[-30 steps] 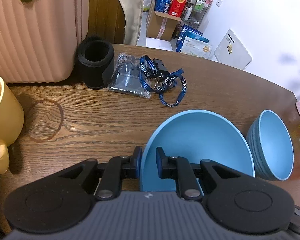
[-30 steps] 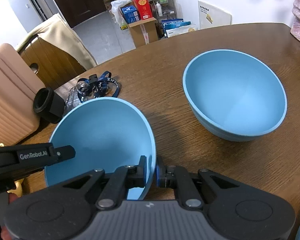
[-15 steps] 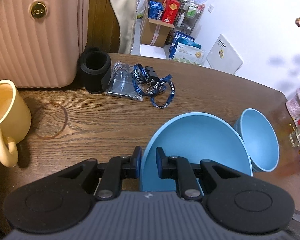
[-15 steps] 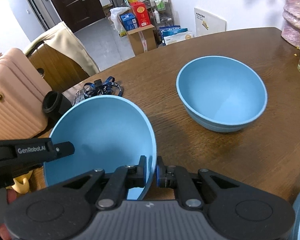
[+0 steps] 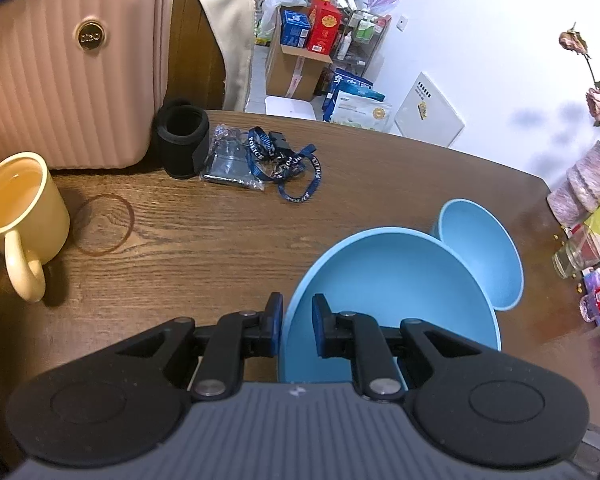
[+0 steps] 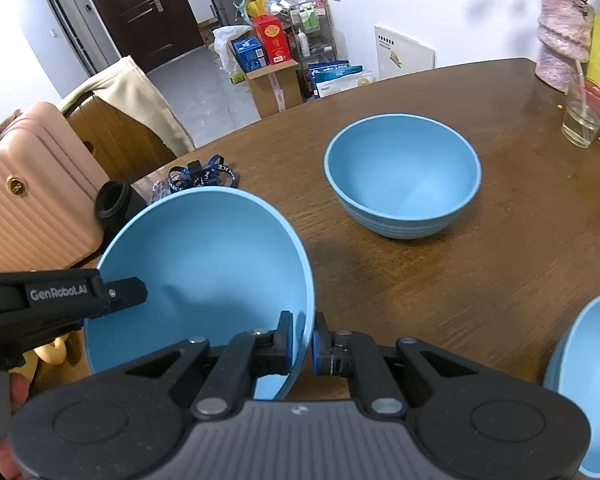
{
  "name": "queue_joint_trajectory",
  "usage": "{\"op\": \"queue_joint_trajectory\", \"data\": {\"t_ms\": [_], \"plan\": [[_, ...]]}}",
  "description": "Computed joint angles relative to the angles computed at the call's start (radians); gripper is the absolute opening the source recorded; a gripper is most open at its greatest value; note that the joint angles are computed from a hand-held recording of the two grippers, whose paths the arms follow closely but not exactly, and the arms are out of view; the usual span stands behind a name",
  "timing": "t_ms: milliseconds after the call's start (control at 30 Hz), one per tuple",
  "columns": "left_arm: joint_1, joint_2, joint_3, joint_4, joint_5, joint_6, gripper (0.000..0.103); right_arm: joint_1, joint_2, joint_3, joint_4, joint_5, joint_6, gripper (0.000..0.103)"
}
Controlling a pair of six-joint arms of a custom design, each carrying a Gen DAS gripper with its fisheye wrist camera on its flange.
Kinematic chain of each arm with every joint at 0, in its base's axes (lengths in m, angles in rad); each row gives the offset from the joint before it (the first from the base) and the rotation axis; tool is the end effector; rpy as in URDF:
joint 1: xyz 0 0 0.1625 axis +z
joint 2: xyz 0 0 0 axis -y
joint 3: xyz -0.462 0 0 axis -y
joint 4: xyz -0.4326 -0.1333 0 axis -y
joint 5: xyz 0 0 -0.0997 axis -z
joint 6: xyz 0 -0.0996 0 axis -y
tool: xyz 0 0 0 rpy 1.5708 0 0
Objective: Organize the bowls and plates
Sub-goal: 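Lift the blue bowl with both tools and carry it toward the set-down bowl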
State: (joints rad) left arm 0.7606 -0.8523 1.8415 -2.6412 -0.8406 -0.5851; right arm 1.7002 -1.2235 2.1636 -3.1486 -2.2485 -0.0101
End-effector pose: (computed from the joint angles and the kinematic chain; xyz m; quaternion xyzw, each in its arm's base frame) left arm -0.3311 -0.5908 0.0829 0.0904 0.9290 -0.2582 0.2490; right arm 0.1398 -0.5250 0.2446 -0.0415 -0.9007 0.3139 0.2975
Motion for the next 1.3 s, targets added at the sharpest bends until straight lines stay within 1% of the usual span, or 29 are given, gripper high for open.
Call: {"op": "queue_joint_trajectory", "data": {"t_ms": [300, 500, 933, 1300], "plan": [[-0.046, -0.024, 0.043, 0.003, 0.000, -0.040, 0.016, 0.018, -0.062, 0.056, -0.004, -0.016, 0.013, 0.009], [-0.085, -0.032, 0.074, 0.013, -0.002, -0.100, 0.016, 0.015, -0.119, 0.101, 0.012, -0.020, 0.004, 0.009], [-0.172, -0.011, 0.081, 0.044, 0.008, -0.184, 0.016, -0.020, -0.267, 0.173, 0.038, 0.013, -0.042, 0.009], [-0.210, 0.050, 0.041, 0.059, -0.021, -0.203, 0.016, -0.076, -0.374, 0.203, 0.064, 0.032, -0.085, 0.009]]}}
